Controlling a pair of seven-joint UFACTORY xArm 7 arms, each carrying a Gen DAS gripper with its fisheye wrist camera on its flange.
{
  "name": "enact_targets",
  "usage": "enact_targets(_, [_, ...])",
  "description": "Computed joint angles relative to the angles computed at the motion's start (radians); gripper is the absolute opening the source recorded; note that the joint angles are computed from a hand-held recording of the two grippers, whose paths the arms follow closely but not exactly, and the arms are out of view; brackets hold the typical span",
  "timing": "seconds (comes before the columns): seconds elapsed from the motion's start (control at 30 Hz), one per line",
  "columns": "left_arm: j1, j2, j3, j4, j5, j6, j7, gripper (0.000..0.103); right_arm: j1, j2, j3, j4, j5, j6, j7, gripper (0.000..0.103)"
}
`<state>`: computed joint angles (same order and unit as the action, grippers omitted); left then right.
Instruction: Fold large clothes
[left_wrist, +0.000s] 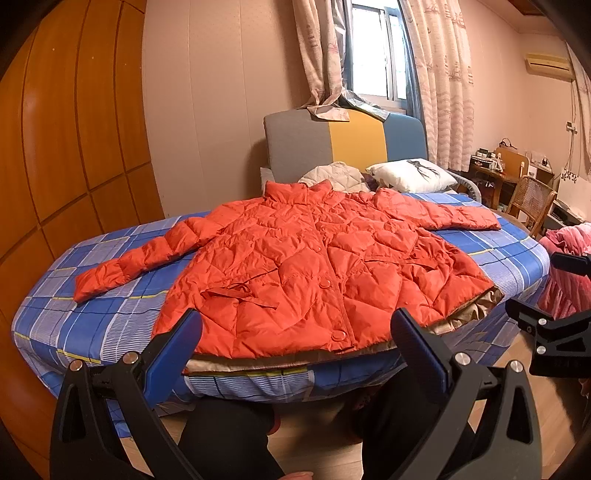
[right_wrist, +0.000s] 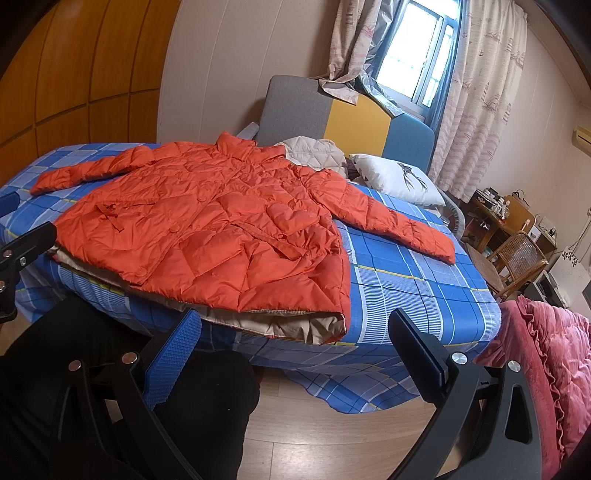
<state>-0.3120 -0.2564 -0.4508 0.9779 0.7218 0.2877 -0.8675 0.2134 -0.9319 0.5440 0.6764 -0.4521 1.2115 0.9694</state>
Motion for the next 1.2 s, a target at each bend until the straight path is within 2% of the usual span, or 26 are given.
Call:
enact_targets(0.43, [-0.007, -0.008, 0.019, 0.006, -0.038, 0.001, 0.033, 0.101, 0.002, 0.009, 0.002, 0.006, -0.006, 0.001, 0.006, 0.100])
enact_targets(1.2, [0.010, -0.010, 0.004, 0.005, -0.047, 0.004, 0.037, 0.101, 0.003, 0.012, 0.005, 0.014, -0.006, 0.013, 0.008, 0.100])
